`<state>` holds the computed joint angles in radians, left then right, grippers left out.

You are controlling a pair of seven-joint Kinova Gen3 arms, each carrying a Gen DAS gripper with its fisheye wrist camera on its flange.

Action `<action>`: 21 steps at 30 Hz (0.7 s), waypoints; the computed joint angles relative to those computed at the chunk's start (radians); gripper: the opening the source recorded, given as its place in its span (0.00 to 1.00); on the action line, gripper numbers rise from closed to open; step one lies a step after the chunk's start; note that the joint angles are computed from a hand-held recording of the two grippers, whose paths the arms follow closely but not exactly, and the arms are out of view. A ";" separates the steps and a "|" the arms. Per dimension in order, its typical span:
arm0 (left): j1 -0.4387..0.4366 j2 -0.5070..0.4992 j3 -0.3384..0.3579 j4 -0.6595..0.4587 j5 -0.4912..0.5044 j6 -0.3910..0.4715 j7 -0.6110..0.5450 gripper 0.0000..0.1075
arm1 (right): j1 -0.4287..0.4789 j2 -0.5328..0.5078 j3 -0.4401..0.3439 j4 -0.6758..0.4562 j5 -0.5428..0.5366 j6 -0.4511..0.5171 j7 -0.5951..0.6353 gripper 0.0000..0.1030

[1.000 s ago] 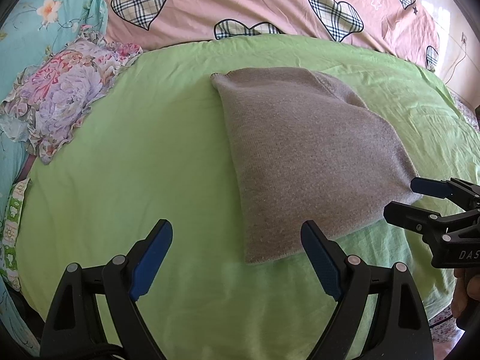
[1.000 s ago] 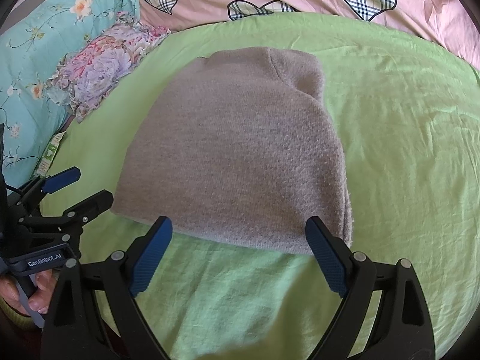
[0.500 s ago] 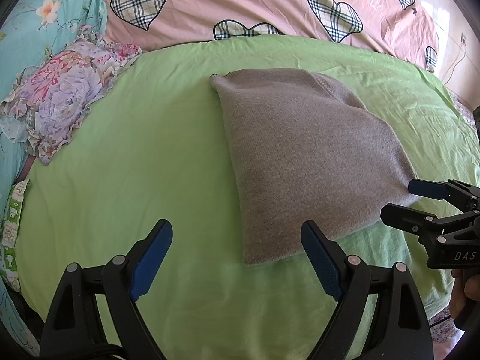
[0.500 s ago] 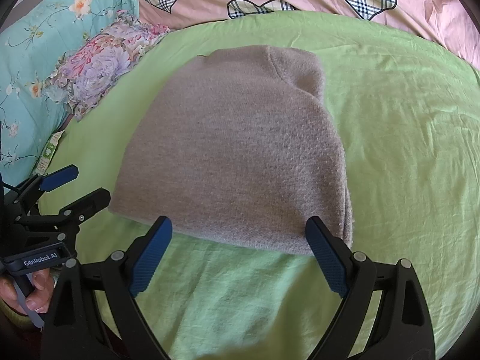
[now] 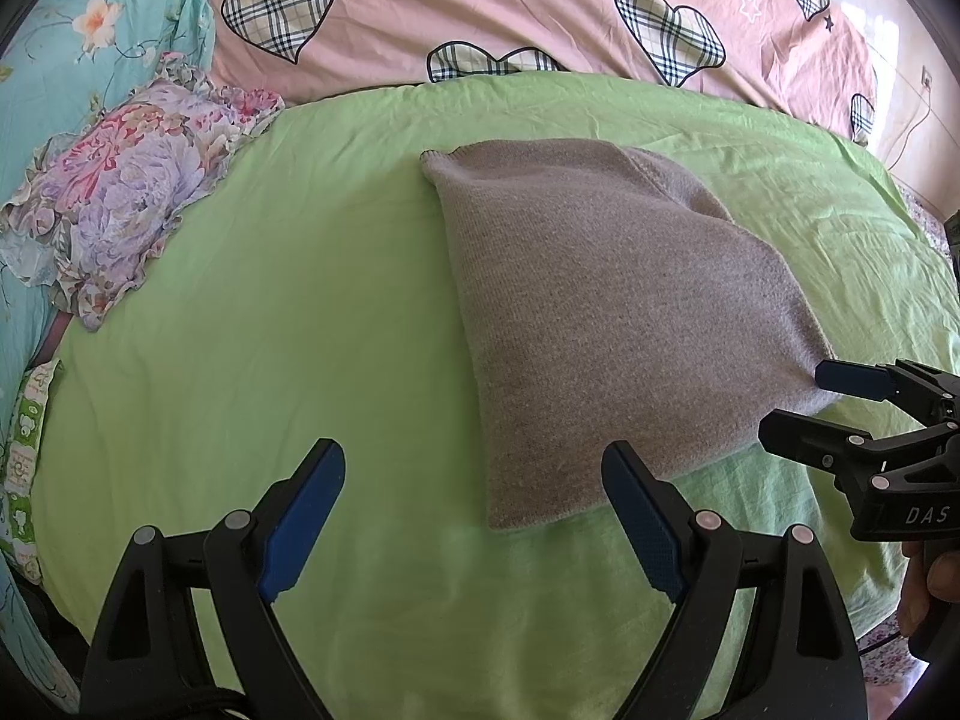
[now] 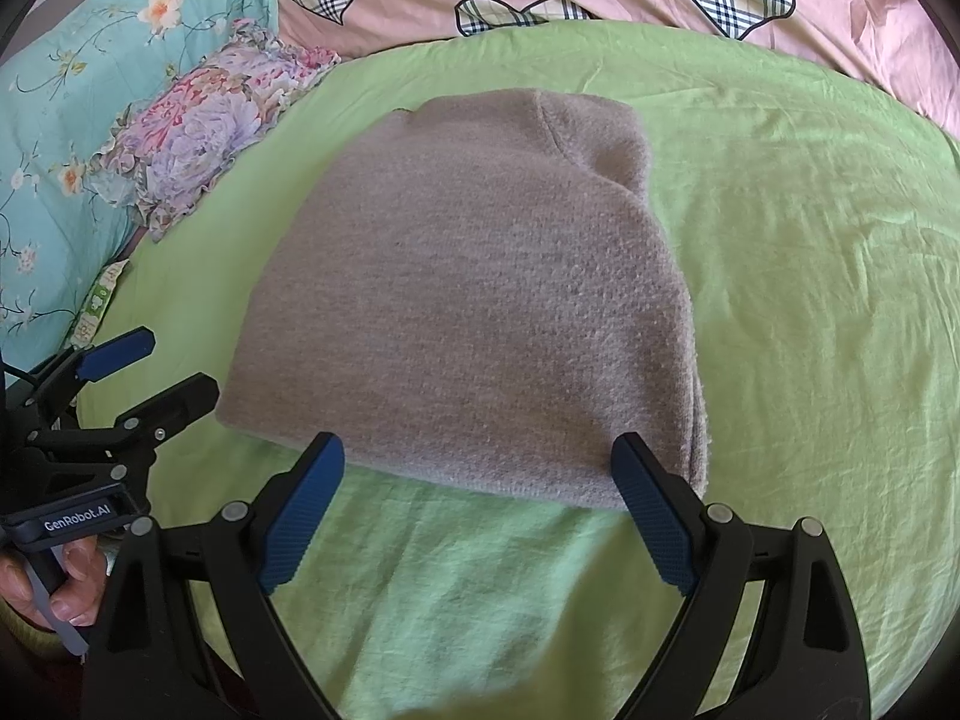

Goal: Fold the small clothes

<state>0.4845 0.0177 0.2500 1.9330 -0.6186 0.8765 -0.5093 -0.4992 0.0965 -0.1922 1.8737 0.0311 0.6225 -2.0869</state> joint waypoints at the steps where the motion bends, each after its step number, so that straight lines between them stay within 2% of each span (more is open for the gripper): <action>1: 0.000 0.000 0.000 0.000 0.001 0.000 0.000 0.82 | 0.000 0.000 0.000 0.000 0.001 0.000 -0.001 0.88; 21: -0.004 -0.004 0.005 -0.009 0.008 0.005 -0.002 0.82 | 0.000 0.000 0.000 -0.001 -0.001 -0.001 0.002 0.88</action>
<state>0.4808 0.0134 0.2546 1.9244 -0.6110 0.8818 -0.5113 -0.4989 0.0961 -0.1921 1.8728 0.0304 0.6220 -2.0850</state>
